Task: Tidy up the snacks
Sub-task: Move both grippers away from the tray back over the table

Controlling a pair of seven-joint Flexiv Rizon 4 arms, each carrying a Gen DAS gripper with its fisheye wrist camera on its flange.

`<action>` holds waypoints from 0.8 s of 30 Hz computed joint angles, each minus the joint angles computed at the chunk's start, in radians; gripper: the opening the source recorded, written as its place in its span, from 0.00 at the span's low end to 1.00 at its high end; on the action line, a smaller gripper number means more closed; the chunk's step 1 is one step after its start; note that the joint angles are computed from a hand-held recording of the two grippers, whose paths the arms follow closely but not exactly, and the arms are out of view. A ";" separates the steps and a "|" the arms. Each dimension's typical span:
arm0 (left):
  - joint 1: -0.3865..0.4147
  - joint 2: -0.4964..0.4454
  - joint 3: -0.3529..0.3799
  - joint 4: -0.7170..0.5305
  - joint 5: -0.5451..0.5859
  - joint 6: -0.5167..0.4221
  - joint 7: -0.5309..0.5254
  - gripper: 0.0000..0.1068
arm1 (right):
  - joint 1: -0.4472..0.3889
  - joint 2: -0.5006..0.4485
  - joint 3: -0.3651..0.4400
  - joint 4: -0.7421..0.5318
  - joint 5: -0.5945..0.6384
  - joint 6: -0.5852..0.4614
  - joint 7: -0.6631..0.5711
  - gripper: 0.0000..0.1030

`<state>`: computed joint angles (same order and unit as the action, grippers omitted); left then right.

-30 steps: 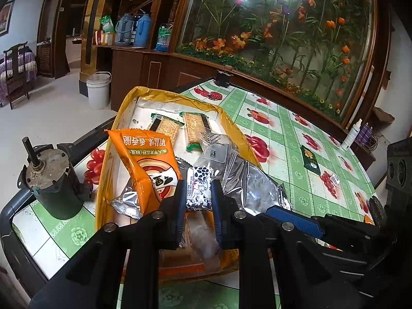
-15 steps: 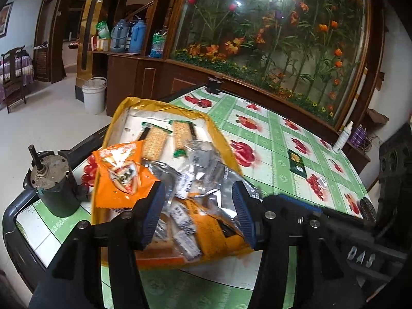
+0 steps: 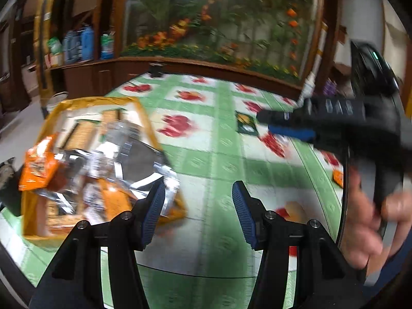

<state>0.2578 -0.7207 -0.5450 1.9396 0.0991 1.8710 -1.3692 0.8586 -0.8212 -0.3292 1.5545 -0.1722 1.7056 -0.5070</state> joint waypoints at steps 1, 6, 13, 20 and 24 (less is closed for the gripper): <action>-0.004 -0.003 -0.003 -0.003 0.006 -0.016 0.010 0.50 | 0.009 0.010 -0.024 0.023 0.013 -0.001 0.009 0.29; 0.009 -0.004 -0.039 0.001 -0.014 -0.088 0.073 0.50 | 0.002 0.040 -0.082 0.090 0.030 -0.033 0.036 0.36; 0.049 -0.010 -0.097 0.024 -0.075 -0.120 0.128 0.54 | -0.103 0.016 -0.051 0.057 -0.036 -0.135 0.092 0.37; 0.039 0.000 -0.091 0.034 -0.094 -0.122 0.154 0.54 | -0.150 -0.022 -0.055 0.003 -0.151 -0.241 0.137 0.37; 0.014 0.002 -0.068 0.022 -0.111 -0.131 0.163 0.54 | -0.221 -0.034 0.028 -0.022 -0.194 -0.253 0.130 0.37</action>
<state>0.2723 -0.7187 -0.6128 1.9621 -0.0120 1.7396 -1.2060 0.6379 -0.8551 -0.3015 1.5328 -0.3664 1.4531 -0.3772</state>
